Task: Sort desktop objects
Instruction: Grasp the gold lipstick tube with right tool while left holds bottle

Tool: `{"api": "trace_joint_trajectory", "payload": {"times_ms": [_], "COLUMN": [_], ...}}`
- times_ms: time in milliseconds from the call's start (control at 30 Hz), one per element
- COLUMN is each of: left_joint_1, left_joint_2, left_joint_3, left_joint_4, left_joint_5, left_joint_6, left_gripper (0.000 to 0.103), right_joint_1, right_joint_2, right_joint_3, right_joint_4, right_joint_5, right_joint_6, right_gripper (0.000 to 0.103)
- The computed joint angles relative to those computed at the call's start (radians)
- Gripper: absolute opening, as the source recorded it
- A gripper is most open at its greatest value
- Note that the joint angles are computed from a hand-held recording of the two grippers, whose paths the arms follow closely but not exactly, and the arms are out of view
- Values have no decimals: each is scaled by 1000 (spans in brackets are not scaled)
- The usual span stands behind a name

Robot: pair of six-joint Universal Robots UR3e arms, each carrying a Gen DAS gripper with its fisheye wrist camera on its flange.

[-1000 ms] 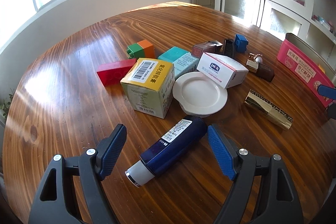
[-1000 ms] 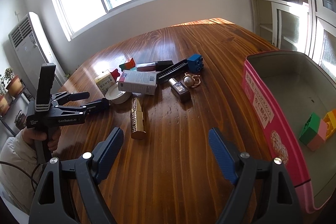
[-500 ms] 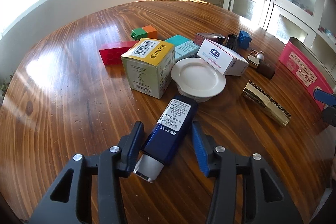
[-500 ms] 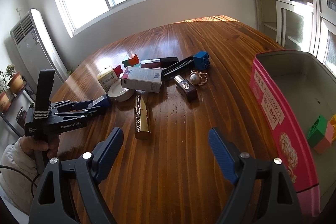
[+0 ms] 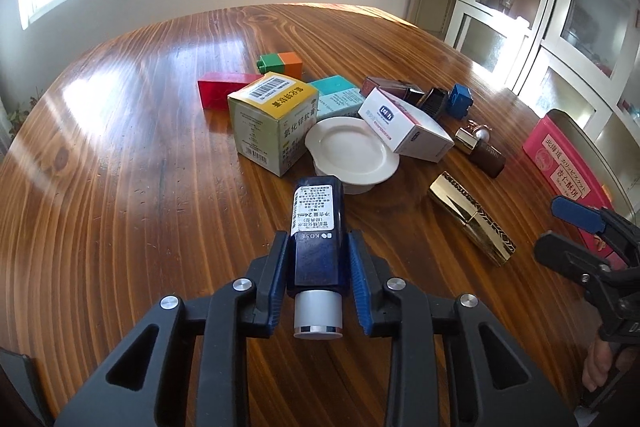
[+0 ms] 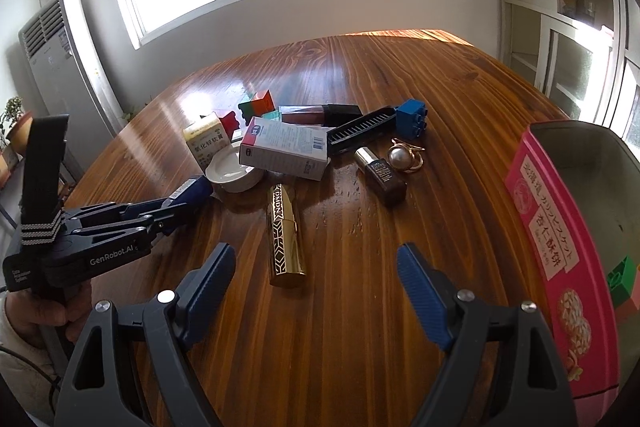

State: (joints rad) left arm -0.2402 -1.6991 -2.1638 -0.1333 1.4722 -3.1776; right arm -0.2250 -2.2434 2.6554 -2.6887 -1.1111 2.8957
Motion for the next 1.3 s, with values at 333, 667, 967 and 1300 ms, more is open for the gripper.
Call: {"api": "trace_joint_trajectory", "payload": {"times_ms": [333,667,967,1300], "left_joint_1": [3,3,-7,-32], "left_joint_2": [19,45,43,24], "left_joint_3": [-34,-60,-56,-41], "left_joint_4": [46,51,46,58], "left_joint_5": [22,13,14,16], "left_joint_6": [-30,-31,-37,-60], "left_gripper": [32,32,32,32], "right_joint_1": [266,338,379,273], "right_joint_2": [449,597,605,435], "right_joint_3": [-164,-253,-253,-150], "right_joint_4": [-287,-313,-329,-302], "right_joint_5": [-199,-294,-331,-204], "right_joint_6": [119,151,128,120], "right_gripper": [57,47,29,29]}}
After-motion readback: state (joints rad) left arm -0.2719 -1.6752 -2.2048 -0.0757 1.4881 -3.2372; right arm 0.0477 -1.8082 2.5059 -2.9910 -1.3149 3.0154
